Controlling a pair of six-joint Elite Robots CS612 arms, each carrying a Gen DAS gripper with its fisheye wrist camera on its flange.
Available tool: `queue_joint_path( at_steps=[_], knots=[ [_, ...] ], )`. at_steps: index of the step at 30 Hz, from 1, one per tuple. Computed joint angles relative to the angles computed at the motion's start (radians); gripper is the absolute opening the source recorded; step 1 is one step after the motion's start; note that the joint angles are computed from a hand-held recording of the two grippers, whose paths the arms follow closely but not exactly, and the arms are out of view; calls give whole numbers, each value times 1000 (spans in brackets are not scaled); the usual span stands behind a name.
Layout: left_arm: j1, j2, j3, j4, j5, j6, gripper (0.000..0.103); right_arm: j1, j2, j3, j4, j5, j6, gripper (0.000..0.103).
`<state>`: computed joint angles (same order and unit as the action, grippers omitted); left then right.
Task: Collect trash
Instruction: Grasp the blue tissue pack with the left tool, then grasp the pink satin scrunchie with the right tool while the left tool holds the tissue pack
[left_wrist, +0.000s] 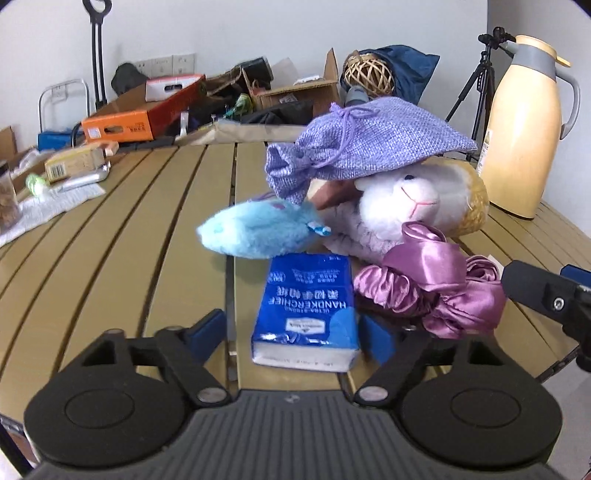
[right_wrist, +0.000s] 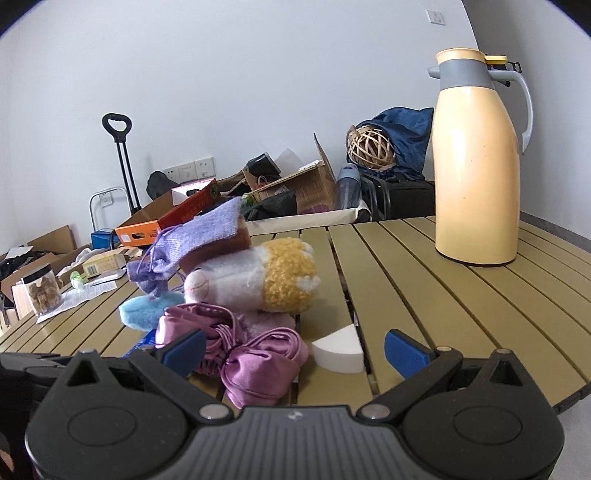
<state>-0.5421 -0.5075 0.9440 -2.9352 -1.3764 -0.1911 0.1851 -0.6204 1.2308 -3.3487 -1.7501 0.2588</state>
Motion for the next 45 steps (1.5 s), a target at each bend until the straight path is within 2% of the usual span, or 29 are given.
queue_joint_path(
  at_steps=[2, 3, 6, 12, 18, 28, 35, 38, 43, 44, 45],
  knots=[
    [0, 3, 0, -11, 5, 9, 57, 1, 5, -7, 3, 2, 1, 103],
    [0, 3, 4, -29, 7, 19, 53, 1, 7, -11, 6, 4, 2, 103],
    [7, -3, 18, -50, -26, 3, 53, 4, 14, -21, 8, 10, 4, 103],
    [12, -39, 83, -109, -9, 2, 52, 14, 36, -59, 21, 20, 1, 103],
    [31, -75, 147, -161, -36, -44, 52, 21, 61, -109, 65, 35, -3, 103],
    [44, -82, 152, -149, -22, -71, 53, 39, 110, -195, 134, -8, -34, 103],
    [43, -85, 160, -158, -23, -73, 53, 50, 137, -237, 177, -63, -67, 103],
    [43, -86, 161, -155, -21, -74, 53, 46, 140, -235, 156, -43, -47, 101],
    [43, -89, 166, -155, -22, -79, 53, 49, 148, -238, 132, -79, -58, 74],
    [43, -90, 167, -157, -21, -78, 53, 50, 147, -234, 123, -78, -56, 64],
    [42, -90, 168, -158, -21, -78, 53, 50, 147, -233, 119, -82, -58, 58]
  ],
)
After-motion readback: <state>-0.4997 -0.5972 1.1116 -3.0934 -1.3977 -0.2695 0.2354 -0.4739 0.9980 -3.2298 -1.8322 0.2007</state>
